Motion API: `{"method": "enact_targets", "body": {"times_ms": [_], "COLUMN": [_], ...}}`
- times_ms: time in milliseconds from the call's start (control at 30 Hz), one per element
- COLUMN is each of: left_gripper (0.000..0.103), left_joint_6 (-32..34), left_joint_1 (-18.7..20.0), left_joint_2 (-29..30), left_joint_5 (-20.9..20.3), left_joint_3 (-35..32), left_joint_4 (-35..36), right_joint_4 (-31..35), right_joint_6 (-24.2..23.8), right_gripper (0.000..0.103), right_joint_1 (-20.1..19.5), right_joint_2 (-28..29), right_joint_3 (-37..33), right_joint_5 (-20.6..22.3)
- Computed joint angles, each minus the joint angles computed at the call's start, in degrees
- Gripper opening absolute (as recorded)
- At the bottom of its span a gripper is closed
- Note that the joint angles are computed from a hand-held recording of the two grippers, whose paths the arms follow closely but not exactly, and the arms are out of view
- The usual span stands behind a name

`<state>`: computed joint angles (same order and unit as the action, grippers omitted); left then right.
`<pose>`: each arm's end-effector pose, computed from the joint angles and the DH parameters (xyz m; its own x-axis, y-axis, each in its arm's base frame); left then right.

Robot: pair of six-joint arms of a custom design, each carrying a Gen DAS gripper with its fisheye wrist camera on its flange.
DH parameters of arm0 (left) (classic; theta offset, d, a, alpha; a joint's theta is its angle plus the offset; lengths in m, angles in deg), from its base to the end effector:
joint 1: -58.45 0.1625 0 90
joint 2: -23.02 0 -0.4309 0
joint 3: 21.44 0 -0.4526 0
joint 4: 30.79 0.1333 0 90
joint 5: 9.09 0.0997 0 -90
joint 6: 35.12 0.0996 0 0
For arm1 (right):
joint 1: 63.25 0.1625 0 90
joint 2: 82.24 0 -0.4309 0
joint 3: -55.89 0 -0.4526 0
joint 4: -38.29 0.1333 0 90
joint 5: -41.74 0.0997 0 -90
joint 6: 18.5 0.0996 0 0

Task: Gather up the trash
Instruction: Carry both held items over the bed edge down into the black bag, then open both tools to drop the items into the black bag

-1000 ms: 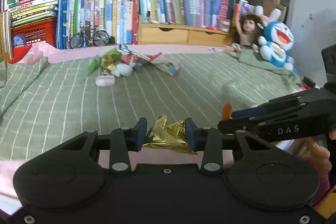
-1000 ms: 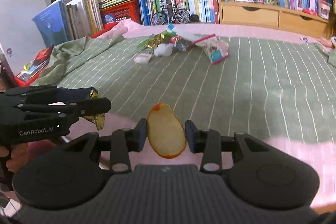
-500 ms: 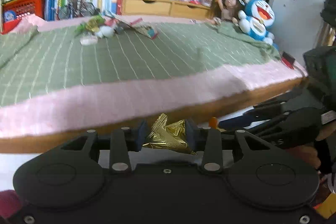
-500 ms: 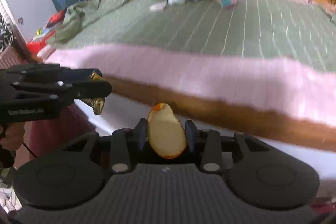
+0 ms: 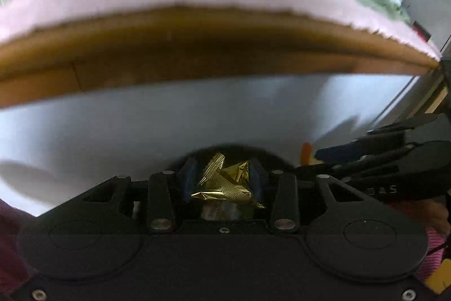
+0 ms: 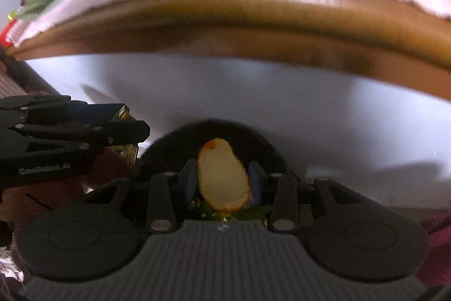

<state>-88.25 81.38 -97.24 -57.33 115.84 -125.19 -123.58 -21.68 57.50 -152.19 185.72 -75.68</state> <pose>-0.1955 -0.2995 0.3079 -0.8129 0.1421 -0.5647 0.4140 0.8231 -0.3888 0.3261 -0.3770 0.1100 -0.7828 -0.4177 0.4613 -0.5444 0.8187 -0.1824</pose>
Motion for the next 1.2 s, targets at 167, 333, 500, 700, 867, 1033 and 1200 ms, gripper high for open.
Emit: {"method": "enact_targets", "body": {"times_ms": [167,333,500,700,867,1033,1200], "left_gripper": [0.038,0.039,0.044,0.061,0.068,0.074,0.077], "left_joint_6": [0.5,2.1,3.2,4.2,3.7,3.8,4.0], "left_joint_1": [2.7,3.7,4.7,5.1,4.7,4.3,4.1], "left_joint_2": [0.8,1.7,2.7,3.1,3.1,2.7,2.7], "left_joint_5": [-1.3,-1.4,-2.1,-2.5,-2.3,-2.7,-2.6], "left_joint_3": [1.0,1.3,1.0,1.0,0.8,0.6,0.6], "left_joint_4": [-2.1,-3.9,-5.0,-5.8,-5.3,-4.6,-4.7], "right_joint_4": [-0.1,-0.4,-0.2,0.8,0.8,0.2,-0.3], "right_joint_6": [2.3,2.2,2.5,2.2,2.1,1.7,1.6], "right_gripper": [0.044,0.048,0.065,0.073,0.075,0.076,0.076], "right_joint_1": [-1.2,-1.6,-1.2,-1.0,-0.5,-0.2,-0.2], "right_joint_2": [0.4,0.5,0.8,0.6,0.4,0.3,-0.1], "right_joint_3": [0.4,0.3,-0.1,-0.6,-0.8,-0.8,-0.7], "right_joint_5": [0.1,0.1,0.2,-0.2,-0.8,-1.3,-1.5]}}
